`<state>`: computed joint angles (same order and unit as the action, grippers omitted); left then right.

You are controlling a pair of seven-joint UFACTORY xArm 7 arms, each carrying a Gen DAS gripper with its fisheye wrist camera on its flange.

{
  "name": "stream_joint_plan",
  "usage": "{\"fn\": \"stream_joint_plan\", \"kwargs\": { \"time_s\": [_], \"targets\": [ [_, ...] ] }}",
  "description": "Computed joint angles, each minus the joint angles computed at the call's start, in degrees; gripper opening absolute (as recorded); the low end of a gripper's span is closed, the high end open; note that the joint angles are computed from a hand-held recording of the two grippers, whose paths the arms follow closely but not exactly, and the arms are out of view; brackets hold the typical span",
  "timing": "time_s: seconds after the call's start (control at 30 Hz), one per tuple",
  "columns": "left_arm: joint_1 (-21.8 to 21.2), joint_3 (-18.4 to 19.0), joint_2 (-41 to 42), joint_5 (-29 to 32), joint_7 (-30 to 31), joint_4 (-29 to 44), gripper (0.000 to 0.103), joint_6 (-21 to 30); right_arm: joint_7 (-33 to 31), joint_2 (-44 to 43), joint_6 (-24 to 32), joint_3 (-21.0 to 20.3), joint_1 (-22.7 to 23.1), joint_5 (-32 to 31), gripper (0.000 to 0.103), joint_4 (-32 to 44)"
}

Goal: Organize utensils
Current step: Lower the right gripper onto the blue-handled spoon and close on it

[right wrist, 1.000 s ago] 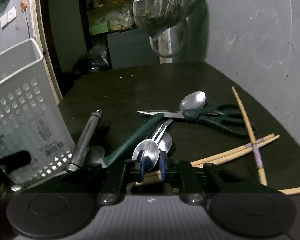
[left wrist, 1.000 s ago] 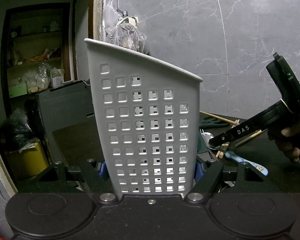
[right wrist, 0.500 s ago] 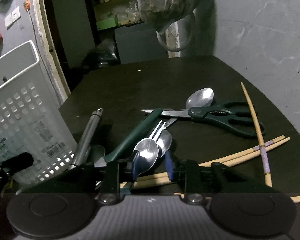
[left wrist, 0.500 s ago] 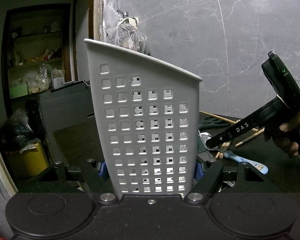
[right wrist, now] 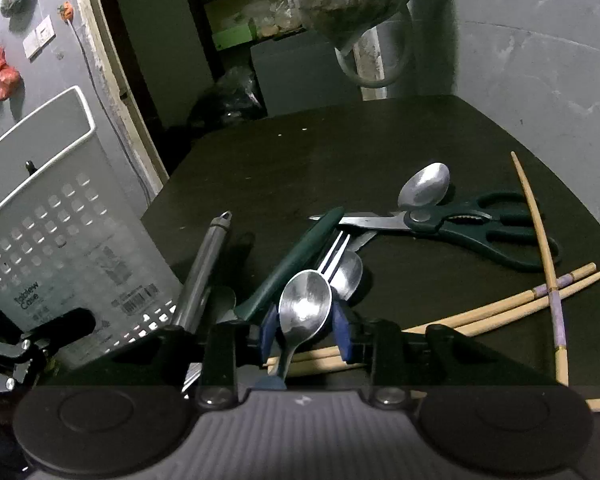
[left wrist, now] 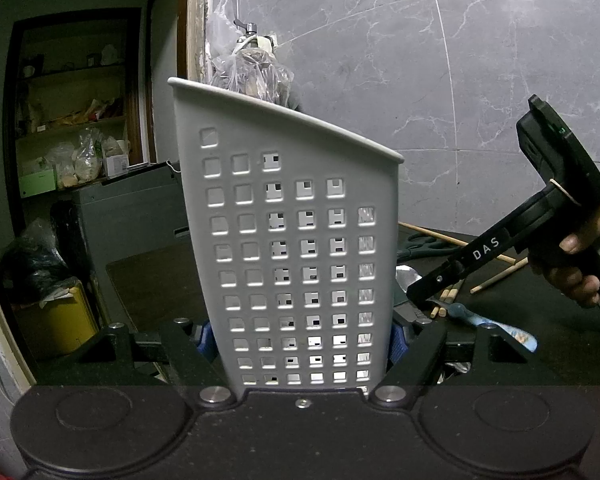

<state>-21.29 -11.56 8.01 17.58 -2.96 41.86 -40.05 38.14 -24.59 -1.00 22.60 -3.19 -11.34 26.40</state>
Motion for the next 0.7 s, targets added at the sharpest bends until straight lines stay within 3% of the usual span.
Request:
{"fn": "stream_joint_plan", "kwargs": {
  "time_s": [0.33,0.5,0.7],
  "targets": [
    [0.0,0.0,0.0,0.0,0.1,0.0,0.076,-0.1,4.4,-1.3,4.4,6.0,-4.9,-5.3,0.029,2.1],
    [0.0,0.0,0.0,-0.2,0.1,-0.2,0.076,-0.2,9.0,-3.5,7.6,10.7,-9.0,-10.7,0.016,3.2],
    [0.0,0.0,0.0,-0.1,0.2,-0.2,0.076,-0.2,11.7,-3.6,9.2,10.1,-8.2,-15.3,0.013,3.9]
  ]
}}
